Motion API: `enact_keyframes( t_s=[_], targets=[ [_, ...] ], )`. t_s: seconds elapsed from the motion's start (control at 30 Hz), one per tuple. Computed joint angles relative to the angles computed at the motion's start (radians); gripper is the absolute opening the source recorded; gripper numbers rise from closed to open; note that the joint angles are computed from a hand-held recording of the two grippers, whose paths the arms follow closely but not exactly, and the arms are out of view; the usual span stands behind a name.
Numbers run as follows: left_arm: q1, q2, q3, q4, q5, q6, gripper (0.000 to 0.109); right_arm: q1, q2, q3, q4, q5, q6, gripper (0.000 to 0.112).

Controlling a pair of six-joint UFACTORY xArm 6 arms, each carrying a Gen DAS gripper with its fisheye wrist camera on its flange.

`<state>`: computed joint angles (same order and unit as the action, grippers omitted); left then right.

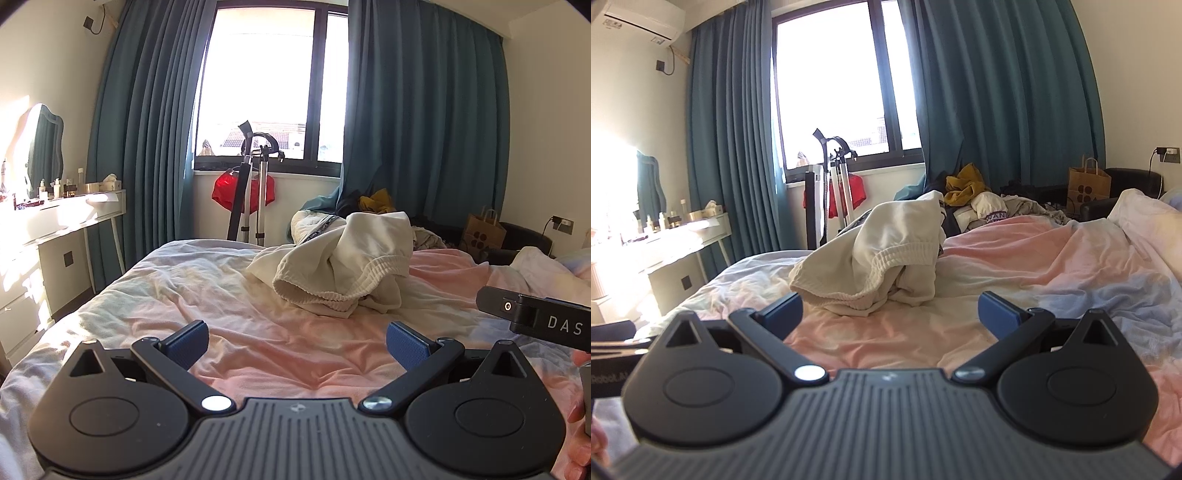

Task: Fold clothes
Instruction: 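Move both tools toward the cream sweatpants on the bed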

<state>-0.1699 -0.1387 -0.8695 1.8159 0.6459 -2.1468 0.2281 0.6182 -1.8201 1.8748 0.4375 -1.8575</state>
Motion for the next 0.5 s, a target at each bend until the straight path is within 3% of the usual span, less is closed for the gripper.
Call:
enact_keyframes(
  t_s=[0.13, 0.27, 0.5],
  targets=[
    [0.005, 0.015, -0.011, 0.007, -0.018, 0.005, 0.103, 0.003, -0.008, 0.005, 0.02, -0.019, -0.015, 0.103],
    [0.048, 0.053, -0.056, 0.023, -0.097, -0.016, 0.103, 0.003, -0.001, -0.007, -0.035, -0.039, 0.075, 0.103],
    [0.232, 0.272, -0.315, 0.002, -0.34, -0.103, 0.103, -0.012, 0.056, -0.07, -0.195, -0.024, 0.344, 0.103]
  ],
)
